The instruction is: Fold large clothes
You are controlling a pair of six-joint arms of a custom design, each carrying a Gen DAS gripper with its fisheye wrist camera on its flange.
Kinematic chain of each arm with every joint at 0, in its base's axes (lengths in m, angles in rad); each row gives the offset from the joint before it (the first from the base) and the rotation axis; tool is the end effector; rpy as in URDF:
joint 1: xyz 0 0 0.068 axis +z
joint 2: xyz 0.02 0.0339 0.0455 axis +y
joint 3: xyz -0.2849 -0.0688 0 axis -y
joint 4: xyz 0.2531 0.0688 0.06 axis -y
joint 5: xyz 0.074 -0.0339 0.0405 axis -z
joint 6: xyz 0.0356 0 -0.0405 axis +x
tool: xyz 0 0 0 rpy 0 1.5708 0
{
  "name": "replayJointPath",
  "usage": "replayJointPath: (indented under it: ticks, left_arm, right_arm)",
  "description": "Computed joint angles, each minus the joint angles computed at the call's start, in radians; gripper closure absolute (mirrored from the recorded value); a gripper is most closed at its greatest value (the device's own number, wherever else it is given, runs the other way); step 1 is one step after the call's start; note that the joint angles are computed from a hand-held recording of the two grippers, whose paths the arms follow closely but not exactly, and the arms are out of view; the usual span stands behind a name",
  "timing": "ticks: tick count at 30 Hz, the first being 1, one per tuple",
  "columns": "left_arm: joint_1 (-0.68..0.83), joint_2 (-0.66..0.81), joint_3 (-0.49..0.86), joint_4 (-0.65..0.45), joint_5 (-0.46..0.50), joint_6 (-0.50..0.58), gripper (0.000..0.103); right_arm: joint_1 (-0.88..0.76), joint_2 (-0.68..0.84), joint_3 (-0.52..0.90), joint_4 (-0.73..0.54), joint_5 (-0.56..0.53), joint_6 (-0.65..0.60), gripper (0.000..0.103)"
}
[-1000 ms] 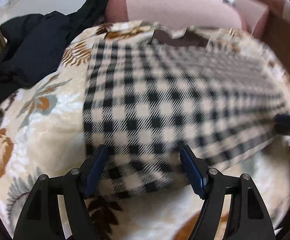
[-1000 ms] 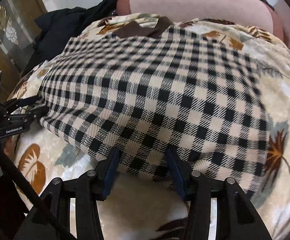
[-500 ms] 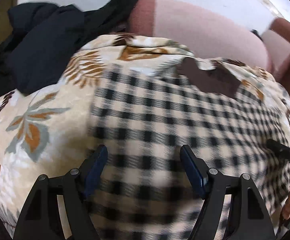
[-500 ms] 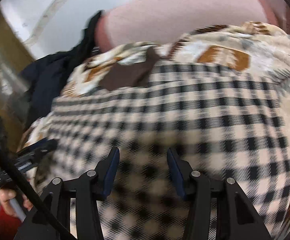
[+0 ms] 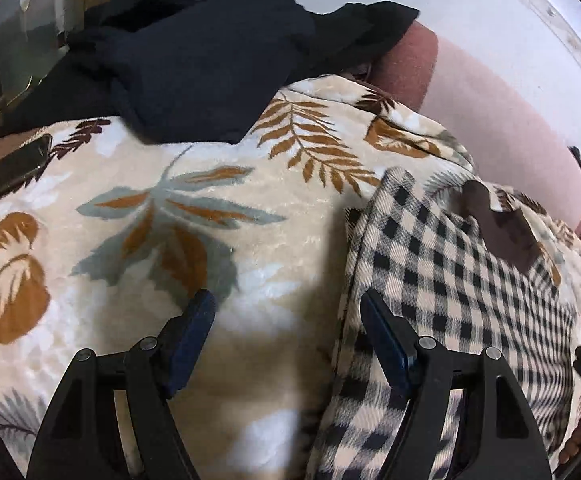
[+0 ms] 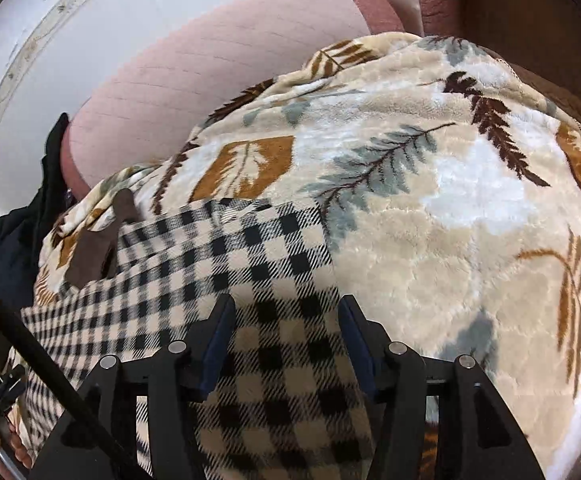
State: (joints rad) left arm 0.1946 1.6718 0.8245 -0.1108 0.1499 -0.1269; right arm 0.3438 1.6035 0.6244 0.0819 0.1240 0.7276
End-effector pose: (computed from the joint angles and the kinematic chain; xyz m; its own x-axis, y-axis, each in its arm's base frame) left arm 0.3190 0.0574 0.1576 -0.7827 -0.2818 -0.5550 -0.2077 0.9588 -0.1940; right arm 0.2731 0.0931 0.1362 -0.7237 0.4419 -0.5301 0.2939 0.8923 0.3427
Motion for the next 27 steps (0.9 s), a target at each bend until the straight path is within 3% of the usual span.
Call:
replayJointPath:
  ticks: [7, 11, 15, 21, 27]
  left_arm:
    - [0.023, 0.008, 0.002, -0.061, 0.11, 0.059, 0.029]
    - [0.043, 0.072, 0.065, -0.107, 0.271, 0.082, 0.029]
    - [0.031, 0.159, 0.145, -0.141, 0.372, 0.125, 0.029]
    - [0.027, 0.305, 0.287, -0.204, 0.487, 0.17, 0.029]
    - [0.055, 0.448, 0.448, -0.286, 0.669, 0.154, 0.029]
  right_arm:
    - [0.316, -0.012, 0.058, -0.053, 0.031, -0.024, 0.045]
    - [0.589, 0.136, 0.247, -0.113, 0.118, -0.143, 0.044]
    - [0.791, 0.347, 0.479, -0.198, 0.241, -0.274, 0.043]
    - [0.891, 0.567, 0.736, -0.3, 0.378, -0.358, 0.043]
    - [0.857, 0.665, 0.911, -0.382, 0.371, -0.358, 0.043]
